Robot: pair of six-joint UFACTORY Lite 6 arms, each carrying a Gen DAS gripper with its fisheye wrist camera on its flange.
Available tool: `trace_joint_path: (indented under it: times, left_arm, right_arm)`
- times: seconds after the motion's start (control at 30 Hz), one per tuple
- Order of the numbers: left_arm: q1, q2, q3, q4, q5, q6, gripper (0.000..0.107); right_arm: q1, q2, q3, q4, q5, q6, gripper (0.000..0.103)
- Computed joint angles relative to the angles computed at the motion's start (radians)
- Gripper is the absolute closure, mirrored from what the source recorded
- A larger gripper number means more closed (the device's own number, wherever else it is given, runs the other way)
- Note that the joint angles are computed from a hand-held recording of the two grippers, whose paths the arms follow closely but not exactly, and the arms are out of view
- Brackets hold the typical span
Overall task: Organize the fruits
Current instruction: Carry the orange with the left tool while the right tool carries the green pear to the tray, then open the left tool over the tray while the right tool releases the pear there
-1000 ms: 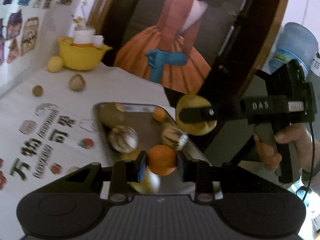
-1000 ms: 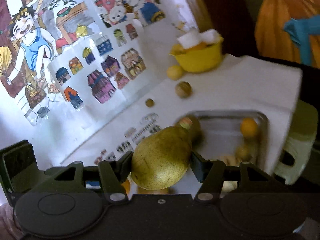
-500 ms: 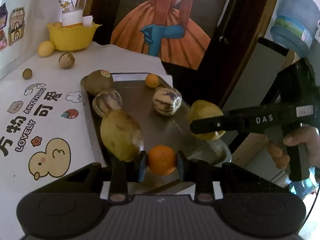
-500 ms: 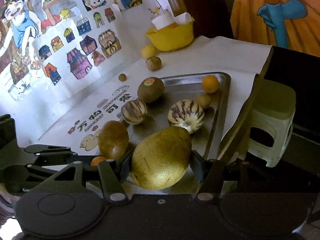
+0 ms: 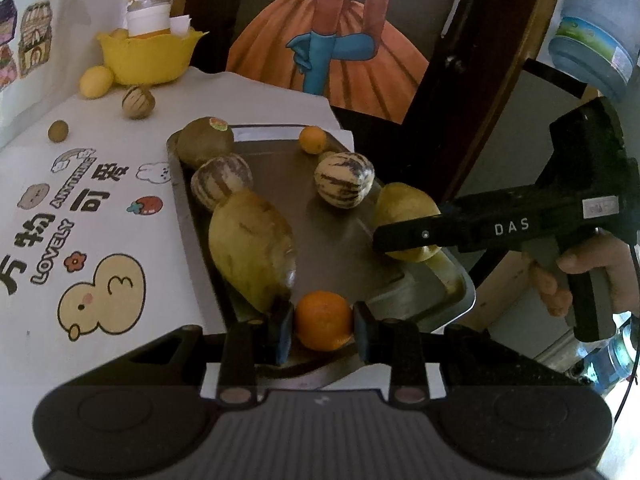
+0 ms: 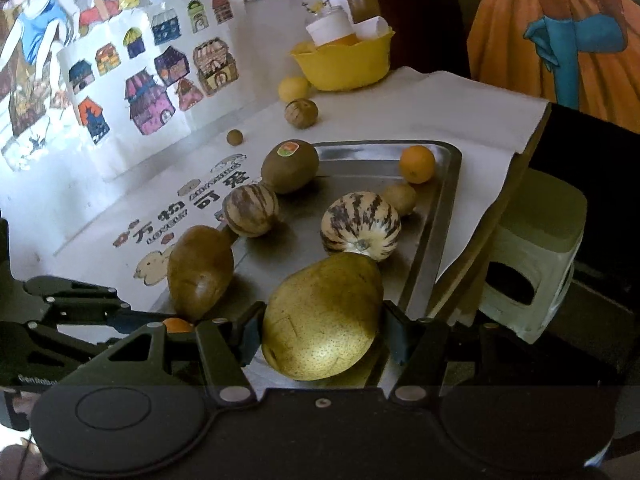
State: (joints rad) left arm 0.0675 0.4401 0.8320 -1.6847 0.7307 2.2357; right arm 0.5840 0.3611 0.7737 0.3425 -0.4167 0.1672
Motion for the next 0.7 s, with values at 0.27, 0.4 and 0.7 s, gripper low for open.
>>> trace_joint_path:
  times: [0.27,0.4,0.7]
  left_arm:
    - [0.021,0.014,0.010,0.012,0.005,-0.023,0.071]
    - [0.025,0.019,0.010,0.005,0.006,-0.025,0.068]
    - [0.039,-0.009,-0.019,-0.026,-0.006,-0.009,0.061]
  right_arm:
    - [0.010,0.028,0.027,0.048,0.008,-0.073,0.041]
    - [0.017,0.033,0.037,0.092,0.008,-0.138,0.040]
    - [0.029,0.027,0.020,0.121,-0.015,-0.158,0.040]
